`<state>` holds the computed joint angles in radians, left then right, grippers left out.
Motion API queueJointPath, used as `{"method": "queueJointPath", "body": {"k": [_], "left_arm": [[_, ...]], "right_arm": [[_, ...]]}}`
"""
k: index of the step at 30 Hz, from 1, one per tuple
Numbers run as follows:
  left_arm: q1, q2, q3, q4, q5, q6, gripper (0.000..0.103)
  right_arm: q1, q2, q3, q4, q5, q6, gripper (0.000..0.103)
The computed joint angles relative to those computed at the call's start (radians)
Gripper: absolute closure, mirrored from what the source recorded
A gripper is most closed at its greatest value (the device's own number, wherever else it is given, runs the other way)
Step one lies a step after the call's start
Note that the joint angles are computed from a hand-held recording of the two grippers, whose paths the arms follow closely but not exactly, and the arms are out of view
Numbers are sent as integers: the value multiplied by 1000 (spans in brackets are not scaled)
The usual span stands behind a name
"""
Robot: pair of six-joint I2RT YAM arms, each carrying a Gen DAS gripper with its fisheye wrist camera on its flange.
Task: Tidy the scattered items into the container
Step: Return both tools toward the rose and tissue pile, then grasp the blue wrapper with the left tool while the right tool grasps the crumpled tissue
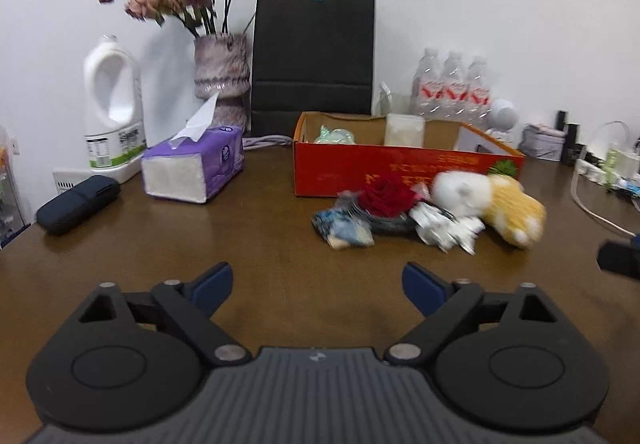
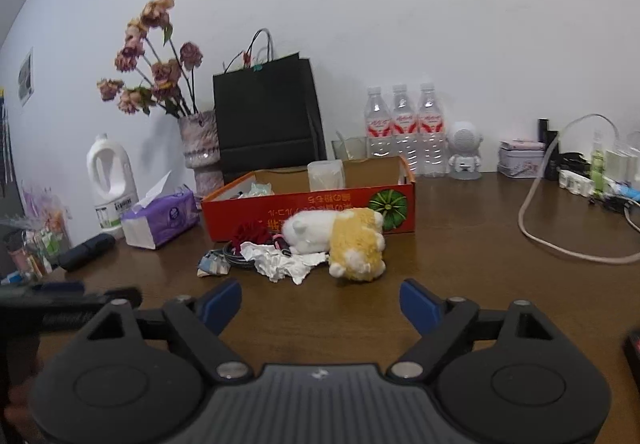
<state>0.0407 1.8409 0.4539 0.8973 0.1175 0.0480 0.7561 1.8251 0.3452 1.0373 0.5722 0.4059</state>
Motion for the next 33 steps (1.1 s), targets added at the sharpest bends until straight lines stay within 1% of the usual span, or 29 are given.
{"method": "queueJointPath", "body": {"k": [1,2,4,5,6,8,9,10,11,13,15,16,17,18,20,21,22,24,26,27,29,32,33], "left_arm": [[1,27,70,-49,8,-5,21],[1,55,142,-102,9,-9,23],[0,124,291,-210,34,-7,24],[-2,161,363,-261,44,-4,24],[-8,191,416,-294,51,1,24],[-11,249,508,-357,77,29,24],[-13,272,540,-380,84,43,25],[-12,292,560,-389,90,50,26],[-9,307,574,-400,101,49,31],[4,329,600,-438,148,49,36],[12,343,610,-440,173,42,47],[15,348,617,-446,185,39,50],[17,351,624,-453,196,36,57],[18,350,622,-451,198,31,59],[19,347,603,-424,190,38,62],[22,343,591,-408,190,37,63],[29,338,577,-385,198,24,64],[45,330,552,-340,223,6,59],[51,333,557,-344,217,6,60],[51,338,568,-367,203,6,69],[55,346,594,-423,201,13,83],[45,350,596,-427,195,49,84],[37,350,588,-413,179,60,89]], "right_arm": [[-28,8,38,-29,-31,-21,28],[-51,19,78,-54,-56,-46,29],[-95,54,169,-100,-116,-112,36],[-114,74,212,-117,-149,-136,36],[-135,99,259,-134,-193,-163,37],[-169,158,380,-223,-277,-211,39],[-182,192,444,-272,-311,-230,45],[-191,230,507,-314,-338,-246,49],[-195,264,563,-356,-354,-261,49],[-195,324,657,-414,-364,-291,57],[-191,366,714,-438,-365,-306,61],[-192,385,734,-443,-375,-316,66],[-190,402,760,-464,-378,-322,69],[-187,420,793,-505,-371,-329,76],[-181,449,839,-557,-345,-331,83],[-182,448,833,-548,-341,-322,93],[-189,444,826,-545,-346,-301,97],[-212,432,800,-526,-393,-250,97],[-229,407,763,-496,-422,-206,97],[-234,389,727,-456,-434,-188,97],[-240,340,640,-374,-457,-136,97],[-225,256,492,-244,-448,-65,97],[-220,228,445,-204,-449,-38,97]]}}
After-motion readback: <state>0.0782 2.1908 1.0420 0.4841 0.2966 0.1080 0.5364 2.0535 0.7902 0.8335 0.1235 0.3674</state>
